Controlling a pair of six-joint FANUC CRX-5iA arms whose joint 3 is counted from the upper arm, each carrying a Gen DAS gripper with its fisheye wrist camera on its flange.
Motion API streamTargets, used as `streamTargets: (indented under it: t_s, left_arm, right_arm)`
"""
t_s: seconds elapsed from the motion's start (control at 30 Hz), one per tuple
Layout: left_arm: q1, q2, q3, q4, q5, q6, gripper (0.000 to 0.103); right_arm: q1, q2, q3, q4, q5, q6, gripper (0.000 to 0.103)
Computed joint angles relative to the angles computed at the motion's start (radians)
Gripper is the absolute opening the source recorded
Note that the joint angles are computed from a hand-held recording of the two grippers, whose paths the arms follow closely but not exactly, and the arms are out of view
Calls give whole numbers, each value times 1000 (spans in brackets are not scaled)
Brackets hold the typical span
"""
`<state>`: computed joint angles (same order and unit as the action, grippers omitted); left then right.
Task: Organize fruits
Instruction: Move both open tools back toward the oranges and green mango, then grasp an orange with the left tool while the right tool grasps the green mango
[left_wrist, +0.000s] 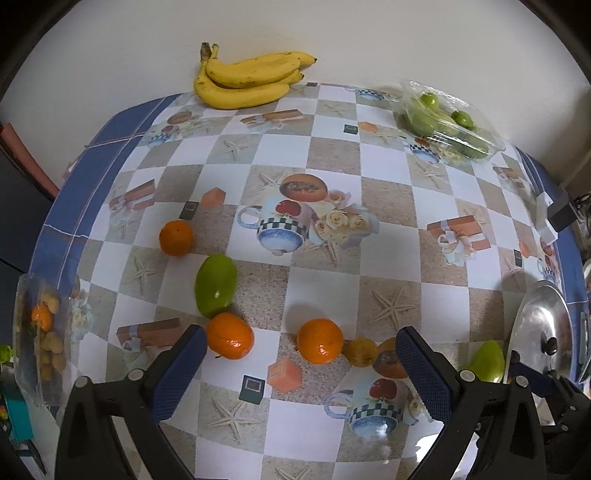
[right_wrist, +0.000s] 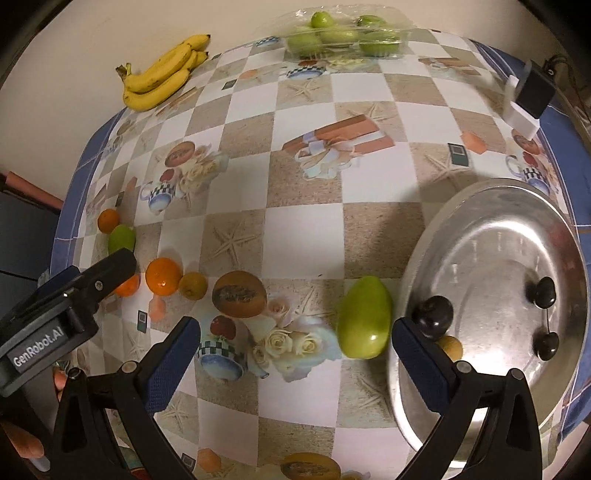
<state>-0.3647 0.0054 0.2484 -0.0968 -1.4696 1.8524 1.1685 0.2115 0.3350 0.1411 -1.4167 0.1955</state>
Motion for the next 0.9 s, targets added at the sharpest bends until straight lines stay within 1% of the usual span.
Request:
streamTargets:
  t_s: [0.07, 0.3, 0.4, 0.57, 0.67, 0.8, 0.83, 0.9]
  left_arm:
    - [2, 2, 1, -3, -3, 2, 103]
    - [9, 9, -5, 9, -7, -3, 103]
    - [15, 6, -9, 13, -5, 0, 103]
    - [30, 0, -17, 16, -5, 10, 103]
    - [36, -2, -19, 17, -5, 13, 103]
    - [48, -9, -24, 21, 0, 21, 103]
    - [52, -11, -25, 23, 3, 22, 103]
    - [59, -16, -29, 24, 6, 30, 103]
  right_arm:
    - [-6, 5, 1, -17, -3, 4, 103]
    - [-5, 15, 5, -5, -16, 10, 103]
    - [-4, 22, 10, -1, 1, 29, 103]
    - [-8, -1, -14, -12, 94, 39, 103]
    - [-11, -4, -17, -25, 130, 48, 103]
    - [-14, -26, -44, -30, 209, 49, 103]
    - [-14, -29, -47, -25, 220, 49, 103]
    - [-10, -27, -44, -1, 207, 45, 103]
